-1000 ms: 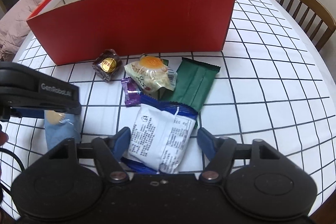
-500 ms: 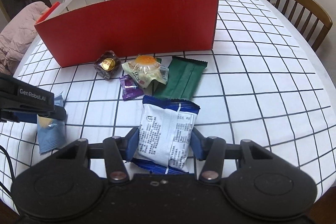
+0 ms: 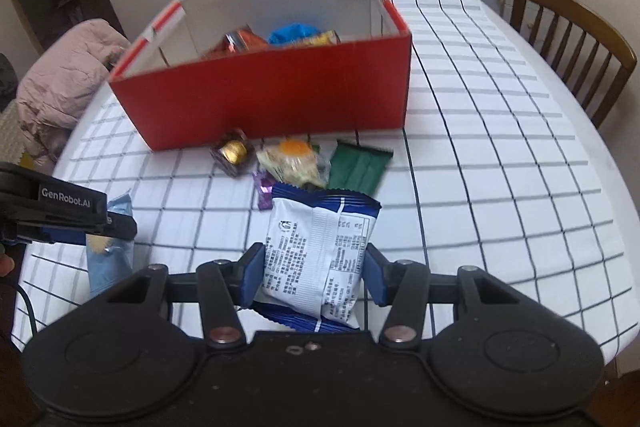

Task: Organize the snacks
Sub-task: 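Carry both packets into the red box and open both tools to release them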

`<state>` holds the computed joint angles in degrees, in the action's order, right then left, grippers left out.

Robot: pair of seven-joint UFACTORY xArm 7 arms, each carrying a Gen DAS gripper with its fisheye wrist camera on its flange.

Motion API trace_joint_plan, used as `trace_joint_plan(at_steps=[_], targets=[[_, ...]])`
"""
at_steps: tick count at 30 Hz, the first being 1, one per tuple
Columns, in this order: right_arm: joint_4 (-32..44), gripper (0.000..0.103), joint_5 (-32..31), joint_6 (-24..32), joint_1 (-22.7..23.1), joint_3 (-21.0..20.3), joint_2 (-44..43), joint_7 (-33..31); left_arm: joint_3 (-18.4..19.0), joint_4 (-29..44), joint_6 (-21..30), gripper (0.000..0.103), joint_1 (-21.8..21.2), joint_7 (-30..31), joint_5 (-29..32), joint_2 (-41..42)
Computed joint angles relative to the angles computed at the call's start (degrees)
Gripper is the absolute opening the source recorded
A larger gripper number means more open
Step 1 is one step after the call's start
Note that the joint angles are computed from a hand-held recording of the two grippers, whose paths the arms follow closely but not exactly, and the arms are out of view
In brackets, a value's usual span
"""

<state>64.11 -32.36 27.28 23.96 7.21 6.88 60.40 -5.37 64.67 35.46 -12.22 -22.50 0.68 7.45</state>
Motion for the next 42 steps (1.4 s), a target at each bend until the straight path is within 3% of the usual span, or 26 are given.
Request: trace_joint_plan(at_steps=[9,15,23,32,42], targets=[[3.4,0.051,2.9,-1.0,-1.3,0.4,-1.1,-6.7,-0.4,3.4,1.1,0.047,0.2,2.8,-1.9,-2.1],[8.0,0.051,1.7,-1.2,-1.9,-0.7,0.1,-8.6,-0.6,7.5,0.6,0.047,0.0,4.4,-2.2,-1.8],[15.4,0.051,2.9,-1.6,-2.7,-2.3,4.1,-13.6,-0.3,16.1,1.2,0.047,-1.2,3.9,0.7,2.3],[25.9,0.051,10.3,-0.3,-3.7,-3.8,11.6,-24.1,1.1,30.9,5.8,0.047,-3.3,1.3,5.1,11.9],[42.9,0.051,21.0,6.0,-5.4,-3.7,24.4,-36.5,3.7,54.9,18.1,0.047,-5.5,0.3,6.8,28.7]])
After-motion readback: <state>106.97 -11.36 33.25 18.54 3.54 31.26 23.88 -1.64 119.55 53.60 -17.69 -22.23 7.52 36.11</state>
